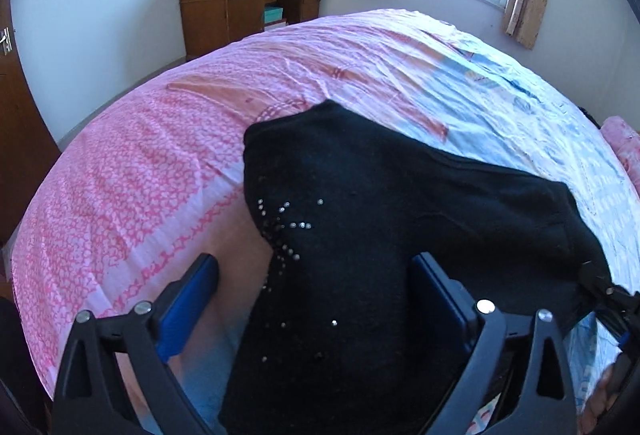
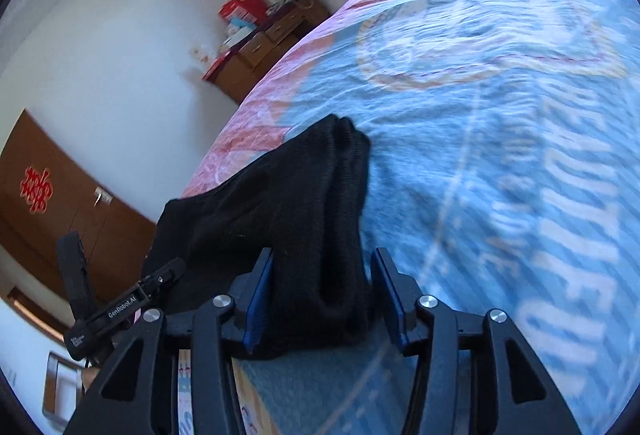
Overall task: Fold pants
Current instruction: 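Open the right tool while the left tool holds the folded pants, then lay the folded pants flat on the bed and open the left tool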
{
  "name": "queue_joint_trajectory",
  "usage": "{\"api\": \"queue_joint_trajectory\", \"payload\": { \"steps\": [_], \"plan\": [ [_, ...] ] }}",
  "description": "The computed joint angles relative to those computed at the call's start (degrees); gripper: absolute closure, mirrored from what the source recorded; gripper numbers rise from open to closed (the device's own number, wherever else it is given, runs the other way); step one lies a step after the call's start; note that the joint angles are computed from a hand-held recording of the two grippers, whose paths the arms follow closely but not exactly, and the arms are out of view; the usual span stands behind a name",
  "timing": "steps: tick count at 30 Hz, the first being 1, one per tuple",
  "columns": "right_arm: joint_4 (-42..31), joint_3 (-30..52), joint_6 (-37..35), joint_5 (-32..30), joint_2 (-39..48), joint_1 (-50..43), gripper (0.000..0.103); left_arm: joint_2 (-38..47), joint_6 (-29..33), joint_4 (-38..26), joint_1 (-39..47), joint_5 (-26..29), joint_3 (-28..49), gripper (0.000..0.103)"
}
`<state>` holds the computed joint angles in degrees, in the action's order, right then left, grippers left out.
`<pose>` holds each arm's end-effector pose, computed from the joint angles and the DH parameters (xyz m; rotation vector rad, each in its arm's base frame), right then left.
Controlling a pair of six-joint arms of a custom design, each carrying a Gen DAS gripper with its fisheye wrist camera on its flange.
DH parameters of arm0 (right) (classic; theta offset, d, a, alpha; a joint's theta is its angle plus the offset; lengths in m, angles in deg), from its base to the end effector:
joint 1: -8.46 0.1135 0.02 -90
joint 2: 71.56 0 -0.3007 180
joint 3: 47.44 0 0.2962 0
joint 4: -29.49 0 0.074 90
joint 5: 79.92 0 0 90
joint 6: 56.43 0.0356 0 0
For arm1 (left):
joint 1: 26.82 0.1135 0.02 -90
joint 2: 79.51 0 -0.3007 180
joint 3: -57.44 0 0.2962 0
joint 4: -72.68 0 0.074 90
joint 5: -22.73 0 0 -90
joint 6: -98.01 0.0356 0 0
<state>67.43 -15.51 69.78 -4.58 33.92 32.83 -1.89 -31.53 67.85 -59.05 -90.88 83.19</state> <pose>0.2443 0.1206 0.0561 0.0861 2.3061 0.8525 0.1742 -0.0930 0.0851 -0.3076 2.4238 -0.0145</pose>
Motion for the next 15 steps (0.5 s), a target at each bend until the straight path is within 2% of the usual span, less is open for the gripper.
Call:
{"api": "queue_joint_trajectory", "payload": {
  "steps": [2,3,6,8,9,15],
  "plan": [
    [-2.2,-2.5,1.3,9.0,-5.3,3.2,0.052,1.6,0.5,0.9,1.0,0.0,0.5,0.001],
    [-3.8,-3.8,0.5,18.6,-9.6,7.3,0.052,1.5,0.8,0.6,1.3,0.2,0.7,0.001],
    [-9.6,-2.8,-7.8,35.7,-15.9,17.6,0.053,1.3,0.6,0.5,1.5,0.2,0.6,0.0],
    [-12.2,0.1,-14.1,42.0,-15.3,23.0,0.067,1.4,0.5,0.4,1.3,-0.1,0.6,0.0],
    [-13.6,2.1,-16.5,43.3,-13.9,24.7,0.074,1.4,0.4,0.2,1.1,-0.4,0.7,0.0],
    [-17.0,6.4,-11.9,35.9,-6.5,21.6,0.075,1.6,0.3,0.0,0.9,-0.9,0.8,0.0]
  ]
}}
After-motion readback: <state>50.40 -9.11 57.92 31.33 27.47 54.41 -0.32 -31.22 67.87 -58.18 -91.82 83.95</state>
